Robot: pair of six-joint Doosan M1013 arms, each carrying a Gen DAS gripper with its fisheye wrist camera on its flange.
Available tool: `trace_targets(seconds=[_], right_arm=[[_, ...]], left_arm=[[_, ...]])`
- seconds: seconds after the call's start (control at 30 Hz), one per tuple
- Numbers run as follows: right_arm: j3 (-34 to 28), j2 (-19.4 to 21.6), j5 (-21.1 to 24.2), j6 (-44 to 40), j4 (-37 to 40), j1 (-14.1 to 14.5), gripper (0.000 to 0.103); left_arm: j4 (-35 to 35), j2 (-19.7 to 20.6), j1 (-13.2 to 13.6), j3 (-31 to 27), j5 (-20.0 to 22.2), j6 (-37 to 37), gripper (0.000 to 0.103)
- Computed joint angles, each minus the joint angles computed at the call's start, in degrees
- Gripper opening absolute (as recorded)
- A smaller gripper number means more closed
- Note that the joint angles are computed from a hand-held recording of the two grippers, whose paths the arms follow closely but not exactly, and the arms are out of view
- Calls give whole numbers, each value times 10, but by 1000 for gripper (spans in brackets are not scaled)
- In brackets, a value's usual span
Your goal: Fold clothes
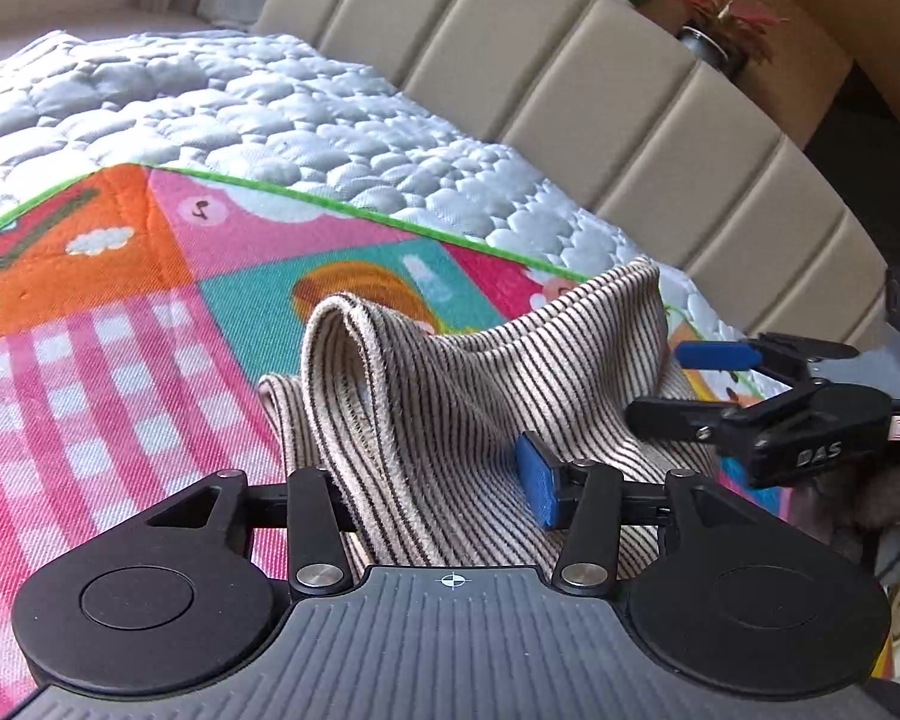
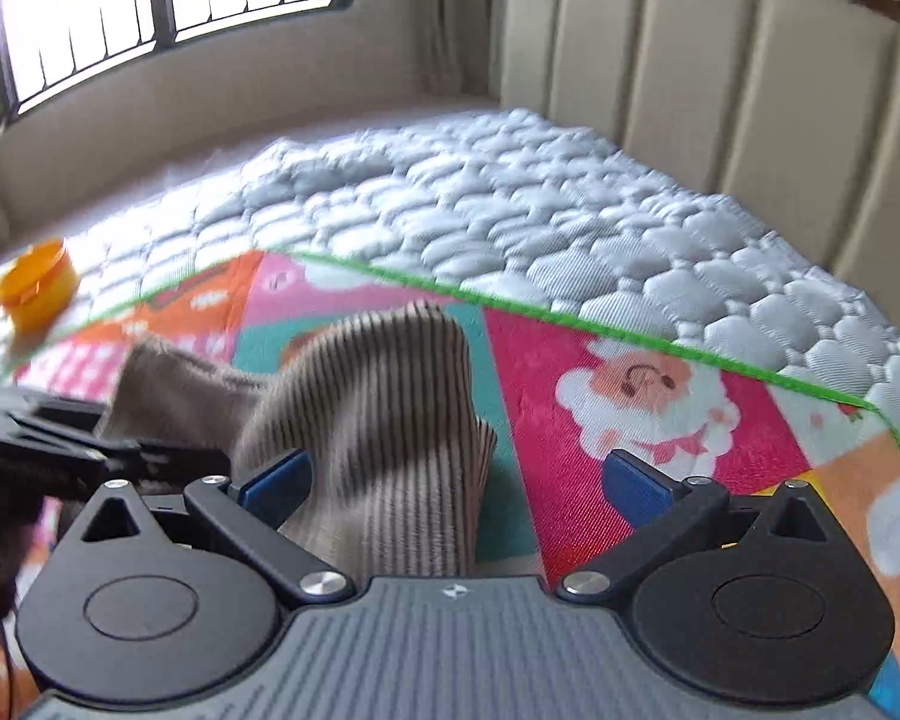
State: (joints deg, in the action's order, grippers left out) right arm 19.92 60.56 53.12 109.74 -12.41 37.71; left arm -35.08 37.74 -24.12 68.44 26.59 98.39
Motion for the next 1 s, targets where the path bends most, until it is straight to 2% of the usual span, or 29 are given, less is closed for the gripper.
trace_targets(seconds=[0.07, 0.1, 0.13, 0.2, 0.23, 0.33, 0.4, 0.57, 0.6, 0.67, 0.83, 0.93, 1.0], right_arm=[[72, -35, -61, 20, -17, 8, 103], [93, -44, -77, 20, -19, 11, 103], [91, -41, -65, 11, -21, 15, 103], [39, -7, 7, -26, -36, 24, 103], [26, 5, 24, -31, -50, 29, 103], [64, -4, -29, 49, -96, 35, 103], [70, -4, -34, 90, -114, 37, 103], [99, -16, -57, 143, -128, 37, 103], [99, -16, -56, 147, -123, 36, 103], [97, -16, -52, 157, -118, 36, 103], [81, -12, -30, 167, -83, 32, 103], [91, -19, -34, 167, -3, 19, 103], [93, -25, -21, 179, 41, 11, 103]], left_arm=[[1, 1, 1, -3, 3, -2, 53], [4, 1, 0, -3, 3, -3, 53], [7, 2, 0, -4, 3, -3, 54], [12, 2, 0, -4, 1, -3, 56], [17, 2, -1, -5, 0, -4, 58], [62, 5, -4, -9, 3, -22, 60], [103, 5, -9, -7, -9, -38, 62], [81, 5, -6, -4, -13, -24, 65], [85, 5, -6, -3, -15, -25, 65], [117, 4, -9, -2, -21, -50, 74], [111, 4, -7, 1, -23, -59, 77], [126, 2, -9, 4, -29, -67, 78], [135, 1, -10, 6, -33, -69, 80]])
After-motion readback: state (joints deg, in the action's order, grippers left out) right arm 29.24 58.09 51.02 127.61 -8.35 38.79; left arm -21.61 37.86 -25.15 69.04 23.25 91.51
